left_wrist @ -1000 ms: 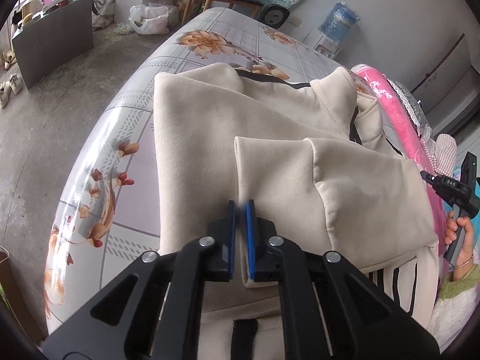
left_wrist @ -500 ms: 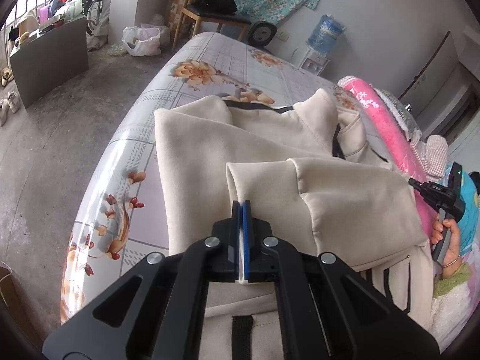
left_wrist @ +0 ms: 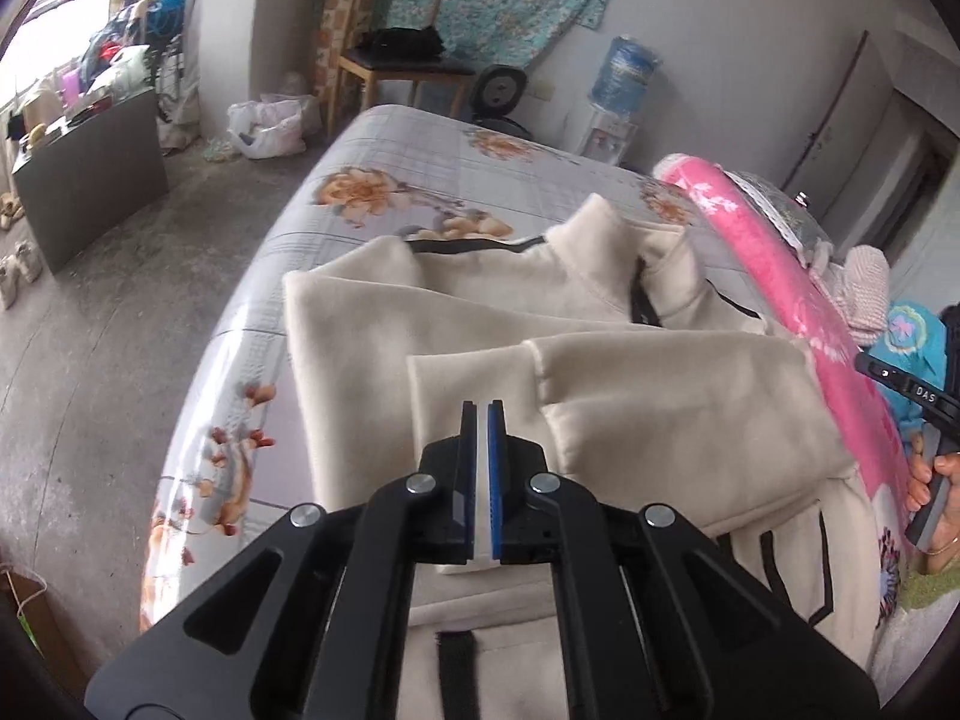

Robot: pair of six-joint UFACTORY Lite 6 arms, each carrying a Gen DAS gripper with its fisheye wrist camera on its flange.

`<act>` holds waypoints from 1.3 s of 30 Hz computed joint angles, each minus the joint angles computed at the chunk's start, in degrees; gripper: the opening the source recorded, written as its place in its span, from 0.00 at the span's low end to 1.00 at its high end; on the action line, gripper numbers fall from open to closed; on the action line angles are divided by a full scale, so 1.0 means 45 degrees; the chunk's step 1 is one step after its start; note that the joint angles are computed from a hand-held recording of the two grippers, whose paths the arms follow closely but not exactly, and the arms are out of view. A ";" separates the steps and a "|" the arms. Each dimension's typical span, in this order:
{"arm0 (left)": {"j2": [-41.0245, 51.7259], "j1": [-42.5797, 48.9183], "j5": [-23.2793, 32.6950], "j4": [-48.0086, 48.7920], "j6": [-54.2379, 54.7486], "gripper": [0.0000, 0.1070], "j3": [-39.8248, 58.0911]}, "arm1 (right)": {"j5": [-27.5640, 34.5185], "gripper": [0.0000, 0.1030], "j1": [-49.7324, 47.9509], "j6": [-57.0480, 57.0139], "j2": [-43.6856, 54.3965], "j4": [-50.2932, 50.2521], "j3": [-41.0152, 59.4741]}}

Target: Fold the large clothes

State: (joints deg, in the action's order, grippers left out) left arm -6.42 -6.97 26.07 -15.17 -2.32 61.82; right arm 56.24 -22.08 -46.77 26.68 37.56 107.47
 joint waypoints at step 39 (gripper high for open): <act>-0.5229 -0.7087 0.3734 0.9051 -1.0893 0.78 -0.5792 | -0.2810 0.88 0.7317 0.9075 -1.4214 -0.6651 -1.5639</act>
State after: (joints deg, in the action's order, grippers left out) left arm -29.95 -38.86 42.87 25.56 -51.34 35.76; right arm 43.60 10.85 -5.93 -37.28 7.63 37.10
